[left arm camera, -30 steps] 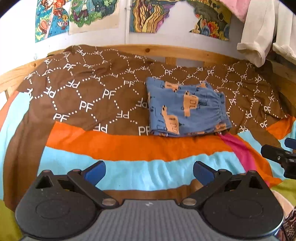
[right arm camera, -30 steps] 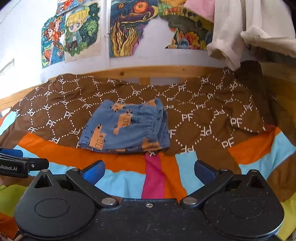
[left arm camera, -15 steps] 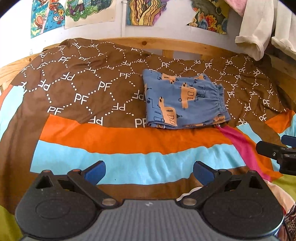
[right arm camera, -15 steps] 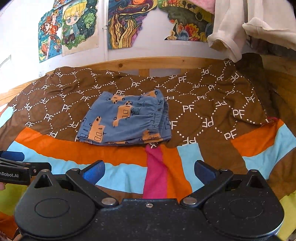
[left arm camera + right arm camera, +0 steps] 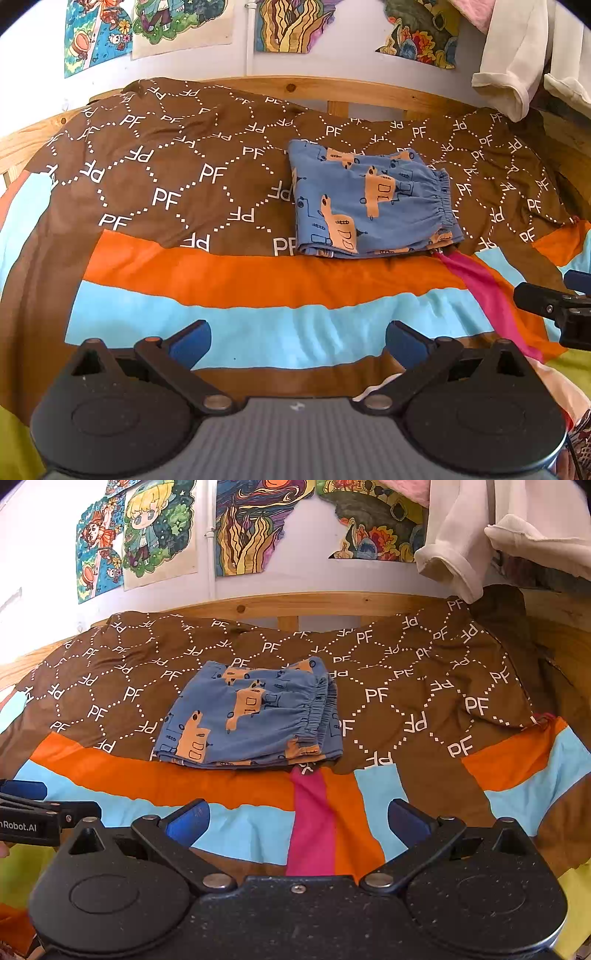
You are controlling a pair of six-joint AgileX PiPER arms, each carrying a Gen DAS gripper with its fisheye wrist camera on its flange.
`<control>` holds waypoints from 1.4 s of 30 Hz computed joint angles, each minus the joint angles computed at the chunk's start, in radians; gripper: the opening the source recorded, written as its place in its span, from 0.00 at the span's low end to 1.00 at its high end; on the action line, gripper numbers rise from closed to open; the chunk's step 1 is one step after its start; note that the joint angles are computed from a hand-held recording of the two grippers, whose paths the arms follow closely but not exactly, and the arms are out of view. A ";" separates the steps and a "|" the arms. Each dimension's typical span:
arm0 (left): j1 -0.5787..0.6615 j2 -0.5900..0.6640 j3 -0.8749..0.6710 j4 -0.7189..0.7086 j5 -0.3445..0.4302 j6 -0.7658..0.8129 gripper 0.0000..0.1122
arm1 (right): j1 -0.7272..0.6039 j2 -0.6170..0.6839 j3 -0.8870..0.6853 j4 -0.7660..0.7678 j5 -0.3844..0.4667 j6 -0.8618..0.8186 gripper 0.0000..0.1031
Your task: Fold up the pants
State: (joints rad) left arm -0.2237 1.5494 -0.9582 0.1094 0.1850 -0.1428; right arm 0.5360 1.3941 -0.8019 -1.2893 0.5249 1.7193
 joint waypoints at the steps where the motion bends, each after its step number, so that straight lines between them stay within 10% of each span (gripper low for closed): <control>1: -0.001 0.000 0.000 0.006 0.000 -0.005 0.92 | 0.000 0.000 0.000 0.000 0.000 0.000 0.99; 42: -0.013 0.005 -0.028 0.188 0.050 -0.215 0.92 | -0.002 0.001 0.005 0.012 -0.009 0.001 0.99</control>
State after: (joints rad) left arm -0.2367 1.5548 -0.9857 0.2979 0.2354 -0.3578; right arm 0.5336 1.3949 -0.7967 -1.2778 0.5155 1.7206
